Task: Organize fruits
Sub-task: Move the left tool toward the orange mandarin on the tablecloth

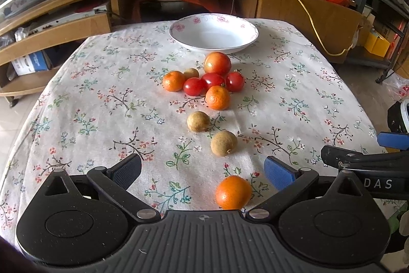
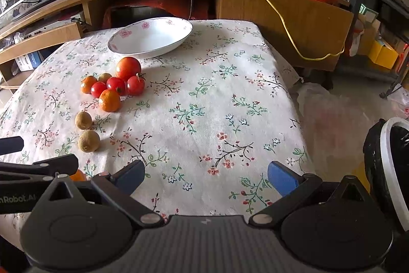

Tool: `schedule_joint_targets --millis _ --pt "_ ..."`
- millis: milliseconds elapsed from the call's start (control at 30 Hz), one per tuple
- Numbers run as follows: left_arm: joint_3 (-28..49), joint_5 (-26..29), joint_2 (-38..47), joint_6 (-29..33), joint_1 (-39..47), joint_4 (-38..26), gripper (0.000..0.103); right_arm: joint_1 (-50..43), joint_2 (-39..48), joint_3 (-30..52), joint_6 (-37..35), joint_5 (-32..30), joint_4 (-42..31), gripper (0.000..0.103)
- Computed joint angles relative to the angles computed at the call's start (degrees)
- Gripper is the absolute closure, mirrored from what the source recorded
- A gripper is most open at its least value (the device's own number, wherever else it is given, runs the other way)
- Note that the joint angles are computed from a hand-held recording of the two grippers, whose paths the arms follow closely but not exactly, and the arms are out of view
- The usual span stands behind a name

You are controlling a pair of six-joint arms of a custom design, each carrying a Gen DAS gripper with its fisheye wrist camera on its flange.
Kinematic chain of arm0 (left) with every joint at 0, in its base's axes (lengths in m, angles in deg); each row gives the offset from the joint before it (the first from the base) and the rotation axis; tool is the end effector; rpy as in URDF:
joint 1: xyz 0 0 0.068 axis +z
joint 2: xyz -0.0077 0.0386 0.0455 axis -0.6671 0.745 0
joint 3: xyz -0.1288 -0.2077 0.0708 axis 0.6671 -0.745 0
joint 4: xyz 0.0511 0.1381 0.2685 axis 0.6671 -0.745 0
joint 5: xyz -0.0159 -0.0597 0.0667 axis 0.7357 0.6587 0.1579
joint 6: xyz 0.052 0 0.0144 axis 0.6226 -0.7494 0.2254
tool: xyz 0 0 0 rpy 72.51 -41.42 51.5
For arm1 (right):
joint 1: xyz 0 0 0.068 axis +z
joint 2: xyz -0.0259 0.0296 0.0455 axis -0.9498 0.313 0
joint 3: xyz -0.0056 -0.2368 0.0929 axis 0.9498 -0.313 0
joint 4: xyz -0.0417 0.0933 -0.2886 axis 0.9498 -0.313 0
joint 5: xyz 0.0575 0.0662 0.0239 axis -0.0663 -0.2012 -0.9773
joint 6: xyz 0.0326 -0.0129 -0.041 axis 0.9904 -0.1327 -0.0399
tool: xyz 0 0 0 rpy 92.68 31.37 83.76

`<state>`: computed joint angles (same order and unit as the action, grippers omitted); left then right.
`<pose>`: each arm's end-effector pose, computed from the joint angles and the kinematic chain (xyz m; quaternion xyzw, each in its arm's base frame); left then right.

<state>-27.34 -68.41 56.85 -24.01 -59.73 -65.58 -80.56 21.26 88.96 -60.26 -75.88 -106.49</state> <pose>0.2844 -0.0973 0.1617 0.2457 0.9068 -0.0935 0.3295 0.2043 -0.0337 0.1575 0.1662 0.9276 -0.0224 0.3338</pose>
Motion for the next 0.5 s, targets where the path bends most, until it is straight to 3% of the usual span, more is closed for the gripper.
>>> schedule_joint_targets --millis 500 --pt "-0.93 0.17 -1.05 2.31 -0.2 -0.69 0.0 -0.69 -1.48 -0.03 -0.53 -0.51 -2.26 0.001"
